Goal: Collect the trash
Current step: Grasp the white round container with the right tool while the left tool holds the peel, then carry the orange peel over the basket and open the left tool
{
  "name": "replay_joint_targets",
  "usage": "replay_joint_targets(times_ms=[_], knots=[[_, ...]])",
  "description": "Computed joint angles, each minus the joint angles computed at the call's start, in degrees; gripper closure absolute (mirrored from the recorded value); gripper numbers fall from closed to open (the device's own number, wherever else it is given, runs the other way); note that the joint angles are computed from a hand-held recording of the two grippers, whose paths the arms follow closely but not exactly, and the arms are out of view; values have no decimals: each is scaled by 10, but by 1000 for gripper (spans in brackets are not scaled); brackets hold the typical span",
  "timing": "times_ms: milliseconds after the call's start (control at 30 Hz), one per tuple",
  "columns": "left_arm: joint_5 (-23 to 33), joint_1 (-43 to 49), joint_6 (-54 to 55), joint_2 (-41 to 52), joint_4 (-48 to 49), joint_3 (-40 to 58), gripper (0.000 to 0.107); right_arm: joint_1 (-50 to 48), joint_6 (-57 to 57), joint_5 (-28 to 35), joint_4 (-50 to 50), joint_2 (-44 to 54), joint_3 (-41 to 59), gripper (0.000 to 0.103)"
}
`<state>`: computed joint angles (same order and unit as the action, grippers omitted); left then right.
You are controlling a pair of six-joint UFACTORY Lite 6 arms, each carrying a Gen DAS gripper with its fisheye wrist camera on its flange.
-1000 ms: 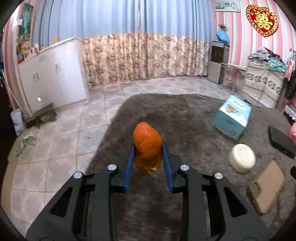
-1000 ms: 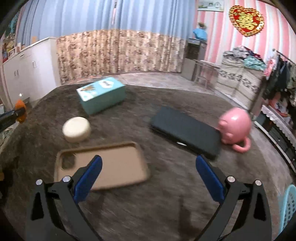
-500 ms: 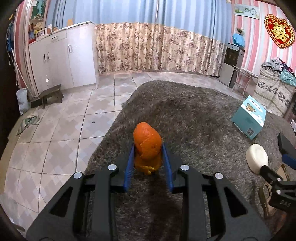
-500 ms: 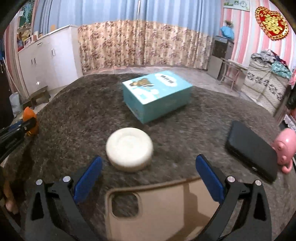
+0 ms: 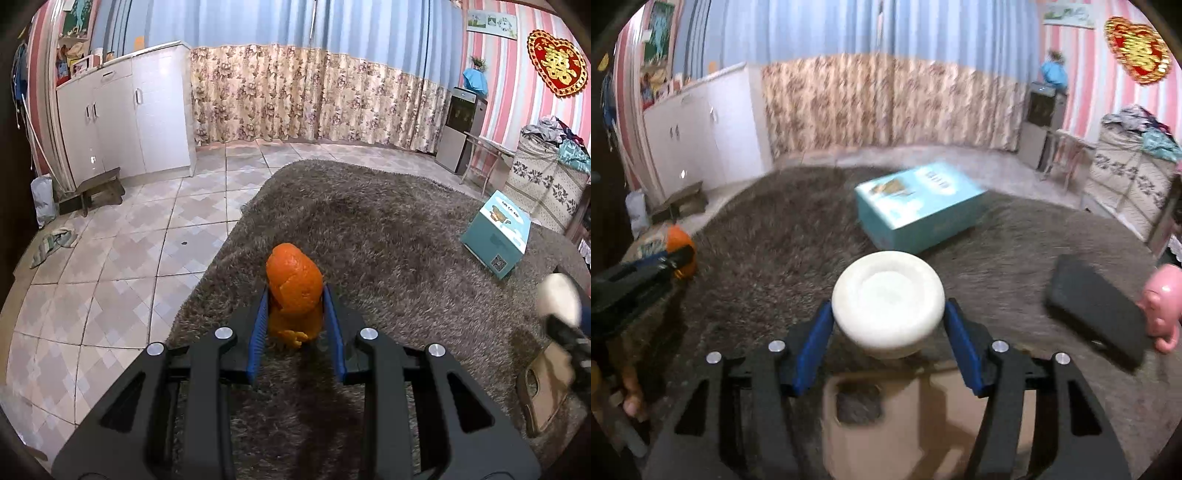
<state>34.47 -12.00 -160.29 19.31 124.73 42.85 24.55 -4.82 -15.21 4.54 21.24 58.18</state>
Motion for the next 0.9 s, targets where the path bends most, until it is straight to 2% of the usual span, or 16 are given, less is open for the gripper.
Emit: replay_joint_targets(times_ms=[67,200,300,400,533,633,733,833,900], knots=[[4,-3,12,1,-10,1,79,-36,41,-2,-57,-55,-49,42],[24,-23,51,-1,-44,1,79,-160,217,12,-297,-197,-164,42],[62,-72,125,-9,-116,6,79,-286,355,5,-477,-296,-236,42],[58,-123,144,-49,-144,-7,79,-431,481,-44,-657,-339,-259,42],[61,-217,174,-62,-196,13,79,-646,611,-150,-884,-315,-212,42],[62,-288,196,-44,-229,65,79,-781,611,-207,-933,-250,-140,42],[65,-353,237,4,-265,151,79,-869,587,-230,-936,-182,-77,42],[92,-419,286,91,-295,271,79,-928,564,-238,-926,-117,-28,42],[78,-447,334,164,-326,383,79,-957,546,-235,-910,-66,12,42]])
